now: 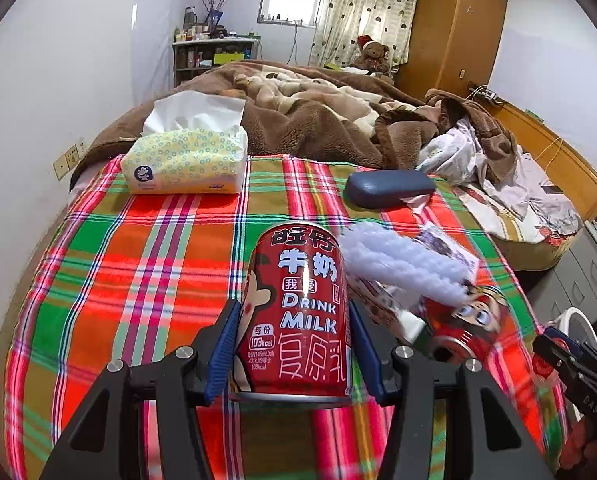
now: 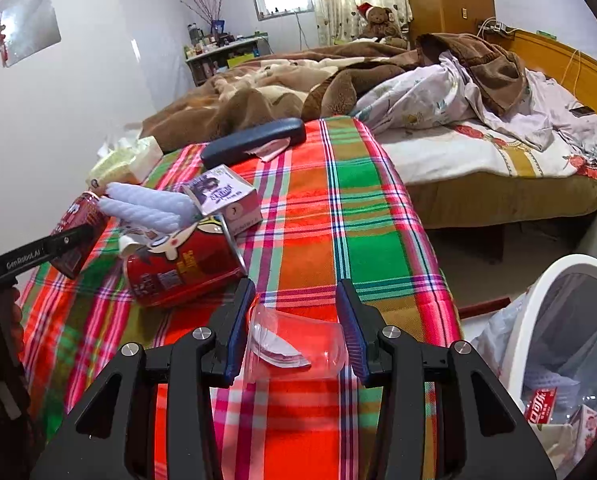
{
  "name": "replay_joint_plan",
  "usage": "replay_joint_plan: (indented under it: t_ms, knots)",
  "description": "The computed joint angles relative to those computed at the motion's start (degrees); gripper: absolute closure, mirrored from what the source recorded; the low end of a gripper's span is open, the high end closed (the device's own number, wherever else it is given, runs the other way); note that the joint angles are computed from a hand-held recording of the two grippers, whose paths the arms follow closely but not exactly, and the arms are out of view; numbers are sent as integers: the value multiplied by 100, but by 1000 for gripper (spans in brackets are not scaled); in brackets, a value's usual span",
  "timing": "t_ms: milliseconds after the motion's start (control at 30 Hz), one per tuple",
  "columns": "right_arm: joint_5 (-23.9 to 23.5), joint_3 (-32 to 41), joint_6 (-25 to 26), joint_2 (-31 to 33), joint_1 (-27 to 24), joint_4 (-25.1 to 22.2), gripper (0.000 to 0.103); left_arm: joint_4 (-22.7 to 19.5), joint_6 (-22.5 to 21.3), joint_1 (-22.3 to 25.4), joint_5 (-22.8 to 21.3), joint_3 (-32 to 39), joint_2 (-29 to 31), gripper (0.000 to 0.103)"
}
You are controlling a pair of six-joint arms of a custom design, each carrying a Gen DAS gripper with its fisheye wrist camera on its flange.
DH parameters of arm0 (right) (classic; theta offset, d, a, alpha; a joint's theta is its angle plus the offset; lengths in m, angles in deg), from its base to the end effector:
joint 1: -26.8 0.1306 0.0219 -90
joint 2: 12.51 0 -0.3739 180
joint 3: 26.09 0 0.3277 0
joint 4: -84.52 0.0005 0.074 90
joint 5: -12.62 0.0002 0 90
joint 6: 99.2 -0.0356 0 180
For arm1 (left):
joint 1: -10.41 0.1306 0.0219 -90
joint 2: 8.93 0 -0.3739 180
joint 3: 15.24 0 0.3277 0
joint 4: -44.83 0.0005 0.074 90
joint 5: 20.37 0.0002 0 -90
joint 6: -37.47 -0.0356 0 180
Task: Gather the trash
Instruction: 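Carry the clear cup and milk can over the bin with both grippers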
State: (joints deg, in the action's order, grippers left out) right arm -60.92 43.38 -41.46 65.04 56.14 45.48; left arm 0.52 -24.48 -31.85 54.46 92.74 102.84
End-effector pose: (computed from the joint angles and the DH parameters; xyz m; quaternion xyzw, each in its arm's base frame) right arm 0.3009 0.1570 0.3703 0.0758 0.9196 0.0708 0.3790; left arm 0.4202 -0.3699 0.3754 0.0677 0.9245 -0.1033 0.3608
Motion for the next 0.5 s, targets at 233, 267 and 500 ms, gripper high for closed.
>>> replay_joint_plan:
  t_ms: [233, 267, 500]
  knots:
    - [144, -123, -21, -363, 50, -17, 60, 33, 95, -345, -193, -251, -355, 49]
    - [164, -154, -25, -441, 51, -27, 60, 41, 95, -411, -229, -272, -396, 49]
    - [336, -335, -25, -912, 26, -135, 60, 65, 145, -889, -389, -251, -526, 49]
